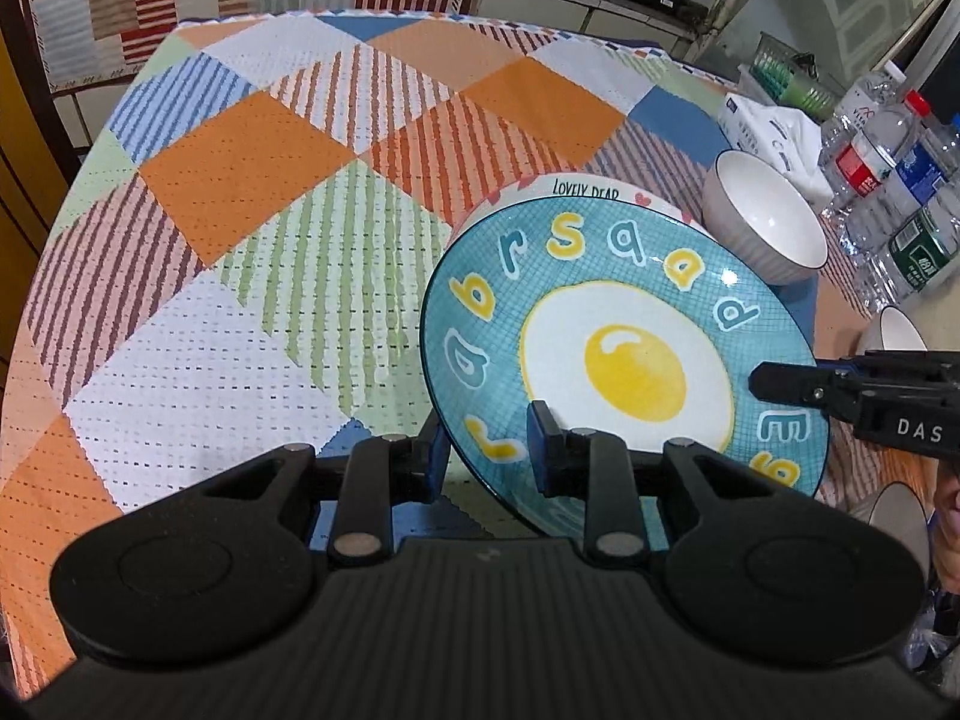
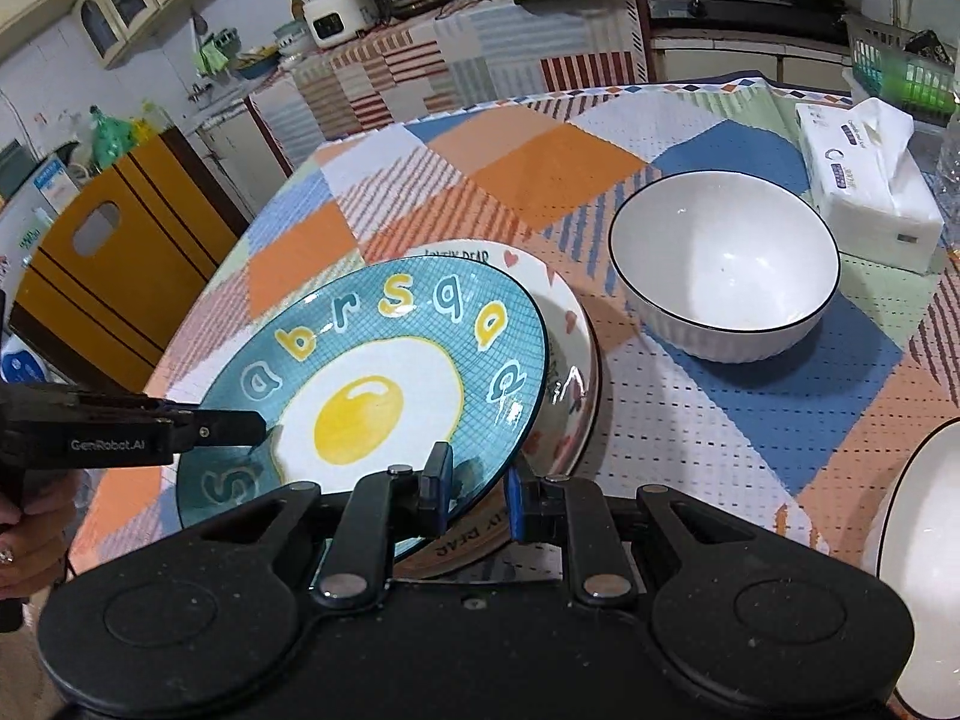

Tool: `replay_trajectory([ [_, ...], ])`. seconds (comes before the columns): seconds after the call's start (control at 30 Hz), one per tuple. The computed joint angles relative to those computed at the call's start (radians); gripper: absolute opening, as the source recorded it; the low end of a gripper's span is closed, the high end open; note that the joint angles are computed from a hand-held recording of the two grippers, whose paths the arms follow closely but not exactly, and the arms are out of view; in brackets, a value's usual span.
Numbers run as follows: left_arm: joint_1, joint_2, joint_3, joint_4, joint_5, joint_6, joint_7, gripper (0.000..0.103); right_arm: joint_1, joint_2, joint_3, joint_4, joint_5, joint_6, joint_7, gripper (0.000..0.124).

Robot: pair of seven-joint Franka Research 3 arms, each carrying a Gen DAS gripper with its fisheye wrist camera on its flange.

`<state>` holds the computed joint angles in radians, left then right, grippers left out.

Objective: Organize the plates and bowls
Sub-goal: 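Lift the blue fried-egg plate and lower it onto the bunny plate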

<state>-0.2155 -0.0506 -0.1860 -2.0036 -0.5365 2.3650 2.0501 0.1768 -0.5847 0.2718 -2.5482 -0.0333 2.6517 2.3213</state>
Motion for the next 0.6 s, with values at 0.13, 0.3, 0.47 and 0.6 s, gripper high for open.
replay_trajectory([
  [0.13, 0.0, 0.006, -0.003, 0.006, 0.014, 0.007, -0.008, 0.025, -0.015, 0.012, 0.02, 0.023, -0.03, -0.038, 0.016, 0.023],
  [0.3, 0.003, 0.02, -0.005, 0.025, 0.014, -0.014, -0.018, 0.026, -0.032, 0.041, 0.048, 0.09, -0.101, -0.136, 0.05, 0.026],
  [0.47, -0.006, 0.012, -0.018, 0.013, 0.072, 0.01, -0.035, 0.025, -0.023, 0.125, 0.089, 0.236, -0.23, -0.369, 0.068, 0.03],
  [0.6, -0.006, 0.034, -0.019, 0.054, 0.114, -0.038, -0.101, 0.025, 0.001, 0.167, 0.099, 0.279, -0.341, -0.447, 0.098, 0.03],
])
